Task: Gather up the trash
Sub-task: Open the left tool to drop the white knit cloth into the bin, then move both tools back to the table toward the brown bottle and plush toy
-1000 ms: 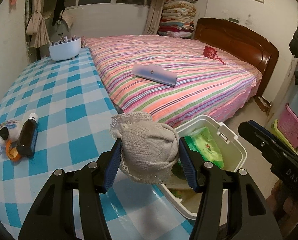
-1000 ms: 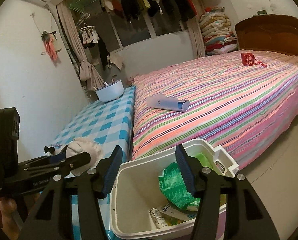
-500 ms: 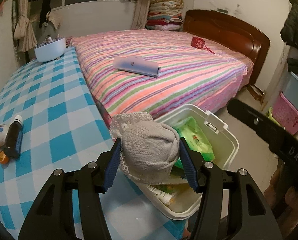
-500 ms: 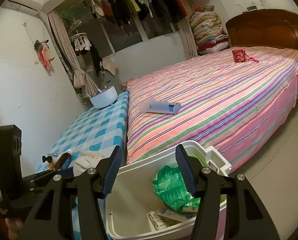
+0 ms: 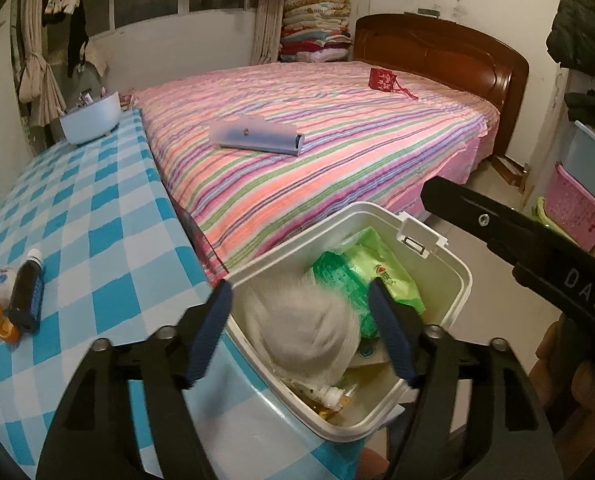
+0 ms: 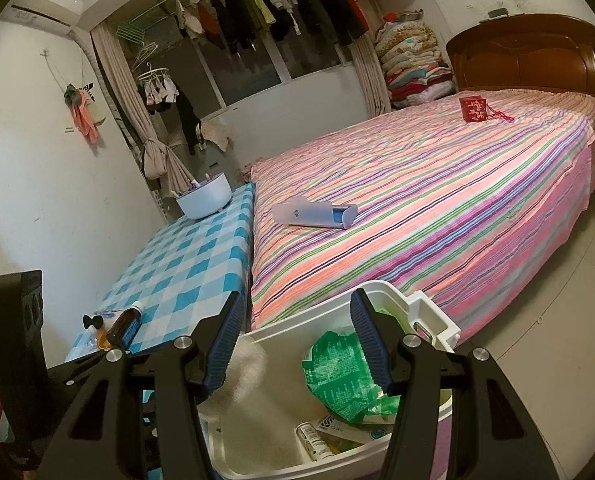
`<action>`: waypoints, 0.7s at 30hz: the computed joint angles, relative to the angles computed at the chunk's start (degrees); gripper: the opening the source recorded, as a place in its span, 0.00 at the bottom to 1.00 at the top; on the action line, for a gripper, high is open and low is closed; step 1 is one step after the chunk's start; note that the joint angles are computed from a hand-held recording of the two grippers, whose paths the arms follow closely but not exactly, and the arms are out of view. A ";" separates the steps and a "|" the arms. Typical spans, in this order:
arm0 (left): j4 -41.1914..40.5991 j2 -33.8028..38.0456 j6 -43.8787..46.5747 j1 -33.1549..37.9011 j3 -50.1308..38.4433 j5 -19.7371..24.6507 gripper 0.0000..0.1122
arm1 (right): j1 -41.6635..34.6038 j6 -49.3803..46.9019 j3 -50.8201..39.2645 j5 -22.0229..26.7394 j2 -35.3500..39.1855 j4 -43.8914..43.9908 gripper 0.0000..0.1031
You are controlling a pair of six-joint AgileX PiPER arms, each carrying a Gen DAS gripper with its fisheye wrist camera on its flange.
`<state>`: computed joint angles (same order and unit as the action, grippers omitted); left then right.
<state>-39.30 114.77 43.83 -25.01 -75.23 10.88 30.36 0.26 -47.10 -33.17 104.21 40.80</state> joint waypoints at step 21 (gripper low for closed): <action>-2.97 -2.12 2.45 6.41 2.22 -2.46 0.72 | 1.56 -1.27 -8.14 4.13 5.01 -1.32 0.53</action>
